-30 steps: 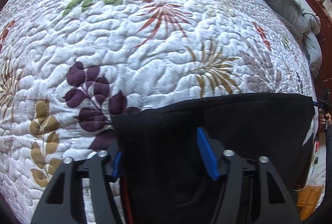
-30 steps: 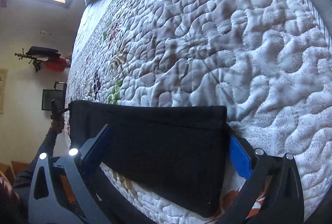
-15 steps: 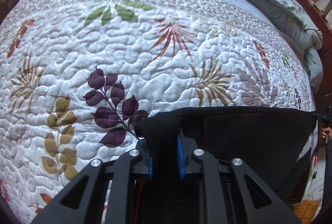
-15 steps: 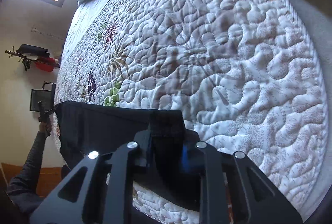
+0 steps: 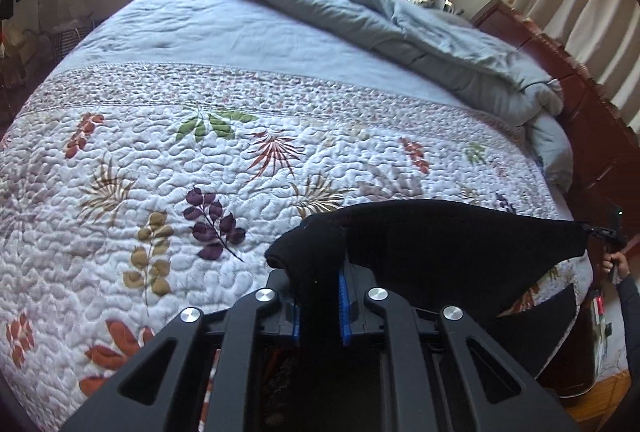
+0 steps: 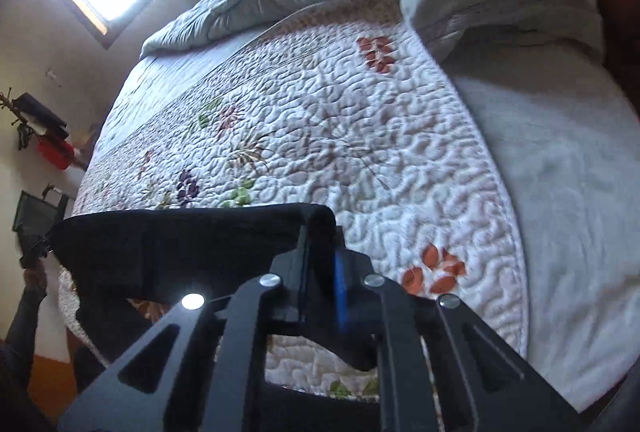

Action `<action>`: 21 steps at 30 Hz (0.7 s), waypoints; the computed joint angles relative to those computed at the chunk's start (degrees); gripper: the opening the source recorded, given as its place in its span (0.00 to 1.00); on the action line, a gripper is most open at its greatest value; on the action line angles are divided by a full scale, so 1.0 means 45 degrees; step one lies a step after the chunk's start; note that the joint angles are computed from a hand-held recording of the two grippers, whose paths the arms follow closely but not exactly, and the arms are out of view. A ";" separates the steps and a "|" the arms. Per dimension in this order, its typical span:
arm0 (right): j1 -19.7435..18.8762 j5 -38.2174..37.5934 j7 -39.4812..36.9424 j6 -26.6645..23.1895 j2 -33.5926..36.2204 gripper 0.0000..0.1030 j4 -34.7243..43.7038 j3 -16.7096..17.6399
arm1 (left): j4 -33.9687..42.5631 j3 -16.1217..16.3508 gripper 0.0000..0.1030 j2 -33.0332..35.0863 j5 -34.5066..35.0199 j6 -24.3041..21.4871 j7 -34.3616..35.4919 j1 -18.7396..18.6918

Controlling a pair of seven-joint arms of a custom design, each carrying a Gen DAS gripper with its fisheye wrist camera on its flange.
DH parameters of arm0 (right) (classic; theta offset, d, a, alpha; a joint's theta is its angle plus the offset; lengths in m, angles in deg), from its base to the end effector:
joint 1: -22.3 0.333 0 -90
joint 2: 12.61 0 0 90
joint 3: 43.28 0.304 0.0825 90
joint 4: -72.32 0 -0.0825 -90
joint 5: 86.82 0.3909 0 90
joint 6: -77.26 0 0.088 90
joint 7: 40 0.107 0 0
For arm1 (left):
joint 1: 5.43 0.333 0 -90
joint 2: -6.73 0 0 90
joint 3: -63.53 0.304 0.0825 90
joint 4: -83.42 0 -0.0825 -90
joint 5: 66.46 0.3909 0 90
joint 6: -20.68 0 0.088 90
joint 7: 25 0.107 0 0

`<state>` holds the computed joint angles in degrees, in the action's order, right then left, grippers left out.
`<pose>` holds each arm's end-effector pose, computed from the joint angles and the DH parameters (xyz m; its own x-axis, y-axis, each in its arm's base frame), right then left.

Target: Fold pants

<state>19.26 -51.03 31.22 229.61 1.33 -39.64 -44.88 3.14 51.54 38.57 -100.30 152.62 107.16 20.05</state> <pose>0.6383 -0.0675 0.3850 -0.1428 -0.9286 -0.3424 -0.8443 0.2949 -0.4475 0.7177 0.1933 0.4175 -0.2138 -0.9249 0.3143 -0.8315 0.0034 -0.5554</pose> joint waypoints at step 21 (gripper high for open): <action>0.0048 -0.2342 0.6234 0.6158 -0.4806 0.11 -0.9395 0.1545 | -0.8162 0.2452 0.29 -0.5141 -0.2226 0.1449 0.4337 -0.0498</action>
<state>19.47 -61.57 59.27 257.32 -20.29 -81.92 -37.92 -33.59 62.57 15.44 -110.31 159.14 126.68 17.81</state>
